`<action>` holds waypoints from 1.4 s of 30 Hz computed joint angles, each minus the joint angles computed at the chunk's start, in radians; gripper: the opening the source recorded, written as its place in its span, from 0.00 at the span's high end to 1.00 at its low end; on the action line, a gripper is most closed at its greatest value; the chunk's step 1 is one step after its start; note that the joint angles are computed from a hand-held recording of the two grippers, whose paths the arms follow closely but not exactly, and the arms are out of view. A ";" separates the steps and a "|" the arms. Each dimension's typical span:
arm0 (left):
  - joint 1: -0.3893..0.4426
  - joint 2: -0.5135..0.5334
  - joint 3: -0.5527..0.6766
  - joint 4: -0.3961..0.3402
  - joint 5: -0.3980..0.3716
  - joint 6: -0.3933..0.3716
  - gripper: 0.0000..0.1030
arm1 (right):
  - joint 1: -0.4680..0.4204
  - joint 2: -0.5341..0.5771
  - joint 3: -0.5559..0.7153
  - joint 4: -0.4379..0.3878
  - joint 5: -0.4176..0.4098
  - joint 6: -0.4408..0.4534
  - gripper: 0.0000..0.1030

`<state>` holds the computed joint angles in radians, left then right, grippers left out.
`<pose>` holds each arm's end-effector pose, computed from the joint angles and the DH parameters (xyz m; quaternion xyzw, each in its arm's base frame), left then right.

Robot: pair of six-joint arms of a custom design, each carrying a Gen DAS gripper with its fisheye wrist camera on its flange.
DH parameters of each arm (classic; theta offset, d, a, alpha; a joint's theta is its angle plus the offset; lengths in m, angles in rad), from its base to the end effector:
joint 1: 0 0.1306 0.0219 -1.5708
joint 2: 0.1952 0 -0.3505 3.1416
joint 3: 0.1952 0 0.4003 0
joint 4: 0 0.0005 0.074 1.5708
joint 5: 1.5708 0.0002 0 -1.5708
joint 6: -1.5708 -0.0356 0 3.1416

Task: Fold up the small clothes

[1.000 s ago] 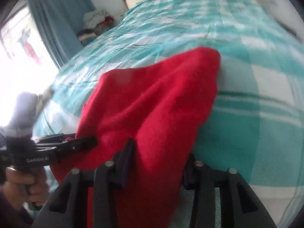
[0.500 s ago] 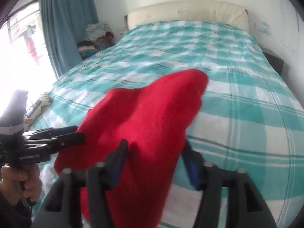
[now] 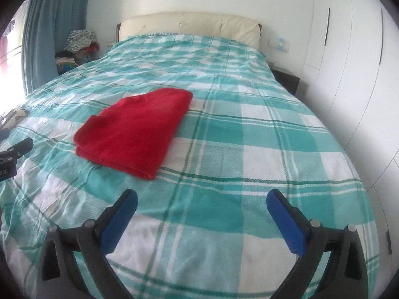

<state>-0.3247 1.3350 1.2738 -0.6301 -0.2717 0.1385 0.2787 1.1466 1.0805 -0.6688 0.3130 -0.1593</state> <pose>0.4678 -0.1479 0.3871 0.0259 0.8980 0.0225 0.4387 0.4085 0.1050 0.3730 0.0093 0.9049 -0.0519 0.4223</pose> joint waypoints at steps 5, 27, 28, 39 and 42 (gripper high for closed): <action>-0.027 -0.041 0.030 -0.188 0.026 0.068 0.00 | 0.049 -0.056 0.008 -0.154 0.018 -0.119 0.00; -0.060 -0.127 0.054 -0.314 -0.029 0.045 0.00 | 0.240 -0.046 0.188 -0.346 0.154 -0.163 0.00; -0.062 -0.126 0.059 -0.318 -0.028 0.044 0.00 | 0.243 -0.046 0.192 -0.350 0.163 -0.167 0.00; -0.109 -0.115 0.084 -0.340 -0.112 0.053 0.00 | 0.229 -0.063 0.183 -0.373 0.162 -0.189 0.00; -0.111 -0.109 0.095 -0.352 -0.117 0.056 0.00 | 0.233 -0.069 0.180 -0.378 0.168 -0.190 0.00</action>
<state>-0.4360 1.2264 1.3685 -0.9820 -0.3890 0.1945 0.5119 1.0779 1.2606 -1.0466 0.4810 -0.3497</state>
